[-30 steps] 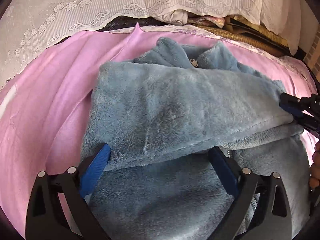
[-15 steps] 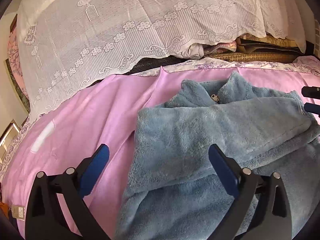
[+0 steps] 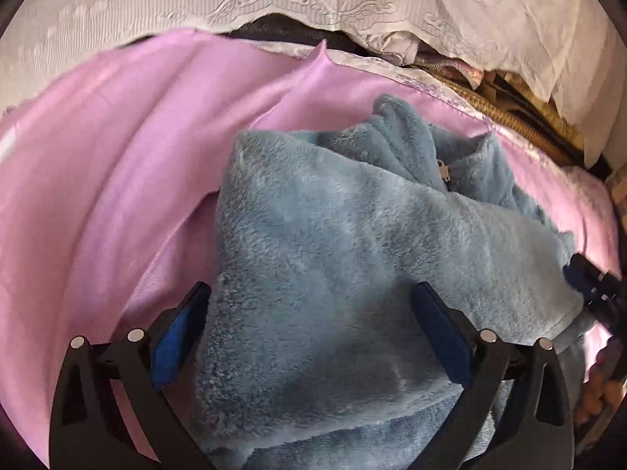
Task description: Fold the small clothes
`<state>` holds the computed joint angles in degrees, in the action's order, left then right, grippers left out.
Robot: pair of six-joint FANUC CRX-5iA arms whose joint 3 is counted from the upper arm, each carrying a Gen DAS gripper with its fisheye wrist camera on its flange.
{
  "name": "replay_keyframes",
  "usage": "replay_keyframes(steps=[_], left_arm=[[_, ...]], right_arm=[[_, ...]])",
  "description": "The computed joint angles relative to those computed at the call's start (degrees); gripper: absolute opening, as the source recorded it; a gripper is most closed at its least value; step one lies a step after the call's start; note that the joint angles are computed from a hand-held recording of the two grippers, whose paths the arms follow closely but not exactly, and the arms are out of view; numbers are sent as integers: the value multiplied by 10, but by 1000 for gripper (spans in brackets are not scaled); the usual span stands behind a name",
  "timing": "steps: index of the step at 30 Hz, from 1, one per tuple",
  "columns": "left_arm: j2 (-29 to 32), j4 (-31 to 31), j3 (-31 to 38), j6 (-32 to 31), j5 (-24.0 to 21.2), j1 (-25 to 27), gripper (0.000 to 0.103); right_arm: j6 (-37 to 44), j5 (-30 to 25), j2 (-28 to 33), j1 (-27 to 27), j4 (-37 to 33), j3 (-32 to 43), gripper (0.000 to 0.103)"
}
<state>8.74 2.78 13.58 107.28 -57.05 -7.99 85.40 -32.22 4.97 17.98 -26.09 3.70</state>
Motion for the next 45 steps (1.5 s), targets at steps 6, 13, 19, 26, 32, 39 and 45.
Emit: replay_keyframes(steps=[6, 13, 19, 26, 32, 39, 45], left_arm=[[-35, -60, -16, 56, 32, -14, 98], [-31, -61, -3, 33, 55, -19, 98], [19, -39, 31, 13, -23, -10, 99], [-25, -35, -15, 25, 9, -2, 98], [-73, -37, -59, 1, 15, -13, 98], [-97, -90, -69, 12, -59, -46, 98], [-137, -116, -106, 32, -76, -69, 98]], right_arm=[[-32, 62, -33, 10, 19, -37, 61], [27, 44, -14, -4, -35, -1, 61], [54, -15, 19, -33, -92, 32, 61], [37, 68, -41, -5, -50, -42, 64], [-65, 108, -91, 57, 105, -114, 66], [-304, 112, -153, 121, 370, -242, 71], [-371, 71, -188, 153, 457, -306, 77]])
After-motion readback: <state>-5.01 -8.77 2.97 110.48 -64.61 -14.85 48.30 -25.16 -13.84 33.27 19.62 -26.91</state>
